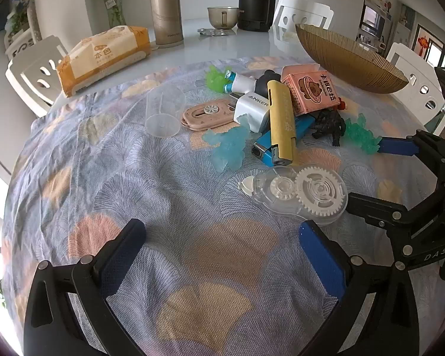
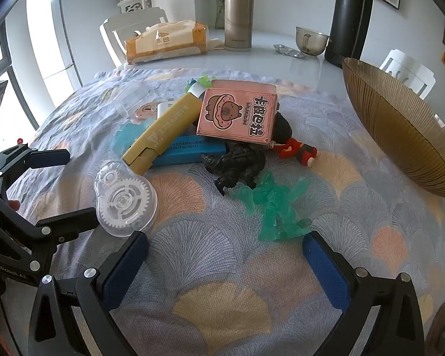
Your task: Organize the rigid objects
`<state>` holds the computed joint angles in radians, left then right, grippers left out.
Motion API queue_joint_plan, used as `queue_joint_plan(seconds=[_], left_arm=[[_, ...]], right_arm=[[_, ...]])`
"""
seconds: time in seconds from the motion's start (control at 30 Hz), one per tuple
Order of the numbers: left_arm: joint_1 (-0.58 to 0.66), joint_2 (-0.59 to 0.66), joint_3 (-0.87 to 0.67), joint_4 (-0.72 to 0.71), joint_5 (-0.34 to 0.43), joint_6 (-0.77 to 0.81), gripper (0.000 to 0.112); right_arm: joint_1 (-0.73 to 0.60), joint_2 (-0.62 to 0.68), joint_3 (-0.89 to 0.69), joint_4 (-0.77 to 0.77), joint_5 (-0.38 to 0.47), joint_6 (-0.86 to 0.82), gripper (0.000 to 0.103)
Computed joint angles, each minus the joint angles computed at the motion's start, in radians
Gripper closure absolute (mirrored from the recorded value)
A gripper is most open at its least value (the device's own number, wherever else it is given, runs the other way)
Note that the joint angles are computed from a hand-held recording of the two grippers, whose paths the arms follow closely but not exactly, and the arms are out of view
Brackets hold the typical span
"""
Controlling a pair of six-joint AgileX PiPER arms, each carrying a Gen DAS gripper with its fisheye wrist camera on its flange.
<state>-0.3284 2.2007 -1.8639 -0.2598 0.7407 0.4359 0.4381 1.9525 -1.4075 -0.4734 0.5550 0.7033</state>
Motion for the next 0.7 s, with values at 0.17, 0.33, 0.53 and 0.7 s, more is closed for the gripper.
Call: queue_joint_plan(seconds=[0.17,0.33,0.53,0.7], left_arm=[[-0.001,-0.002,0.004,0.006,-0.006,-0.002,0.009],[-0.001,-0.001,0.002,0.004,-0.004,-0.001,0.009],[-0.001,-0.001,0.002,0.004,-0.004,-0.001,0.009],[-0.001,-0.001,0.002,0.004,-0.004,-0.001,0.009]], right_arm=[[0.0,-0.001,0.002,-0.004,-0.003,0.004,0.0],[0.0,0.0,0.0,-0.002,-0.001,0.002,0.0],[0.0,0.0,0.0,-0.002,-0.001,0.002,0.0],[0.0,0.0,0.001,-0.002,-0.001,0.002,0.0]])
